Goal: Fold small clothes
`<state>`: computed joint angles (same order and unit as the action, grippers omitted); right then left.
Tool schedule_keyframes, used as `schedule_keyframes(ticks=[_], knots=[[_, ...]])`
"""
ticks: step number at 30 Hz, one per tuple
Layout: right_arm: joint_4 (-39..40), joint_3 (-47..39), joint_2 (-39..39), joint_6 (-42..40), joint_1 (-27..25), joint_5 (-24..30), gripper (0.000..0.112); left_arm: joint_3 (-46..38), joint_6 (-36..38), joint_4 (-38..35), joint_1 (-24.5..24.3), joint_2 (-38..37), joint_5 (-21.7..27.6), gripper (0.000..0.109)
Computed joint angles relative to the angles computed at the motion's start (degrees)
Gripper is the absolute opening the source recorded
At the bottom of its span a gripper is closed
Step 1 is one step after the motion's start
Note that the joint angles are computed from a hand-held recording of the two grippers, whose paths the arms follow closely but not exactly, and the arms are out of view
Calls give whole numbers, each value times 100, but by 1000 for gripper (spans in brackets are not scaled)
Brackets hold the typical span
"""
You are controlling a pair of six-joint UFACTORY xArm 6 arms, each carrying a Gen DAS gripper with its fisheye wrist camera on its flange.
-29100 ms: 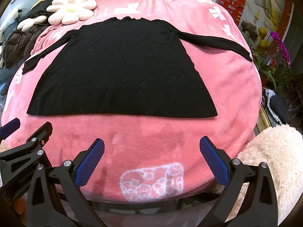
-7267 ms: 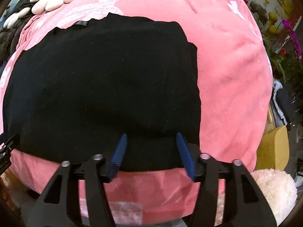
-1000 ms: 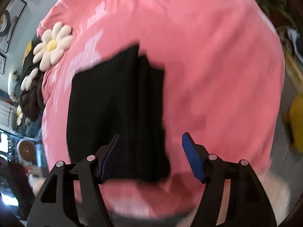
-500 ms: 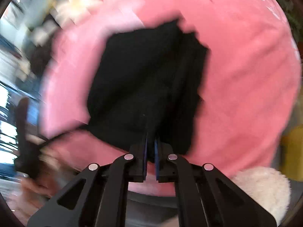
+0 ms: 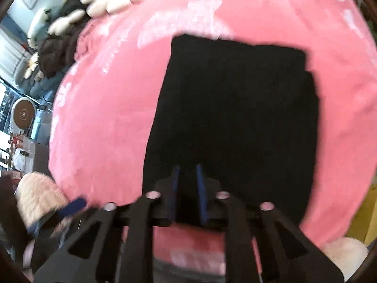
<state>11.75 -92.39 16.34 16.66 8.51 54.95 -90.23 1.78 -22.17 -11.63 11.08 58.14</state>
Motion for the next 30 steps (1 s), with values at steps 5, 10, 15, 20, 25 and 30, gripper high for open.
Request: schedule_keyframes(ticks=[5,10,15,20,25,30], knots=[[-981,-830,527,-236,465,396,6,16,326,8,72,4,181,67],[-464,1144,-1099,343,-118,-604,6,-5,499,-271,167,22,310,67],[-257,2008,-1855,725,-841,-919,6,-481,781,-618,37,326,319,69],[-382,939,-969,621,-1079,-910,7,-1115,897,-536,-330,725,474,70],[-186,-843,525,-287,-1158,-321,4,-1272,878,-455,-545,833,631,71],[-77,-1023,717,291,-1612,-508,7,-1451,907,-304,-650,975,779,71]])
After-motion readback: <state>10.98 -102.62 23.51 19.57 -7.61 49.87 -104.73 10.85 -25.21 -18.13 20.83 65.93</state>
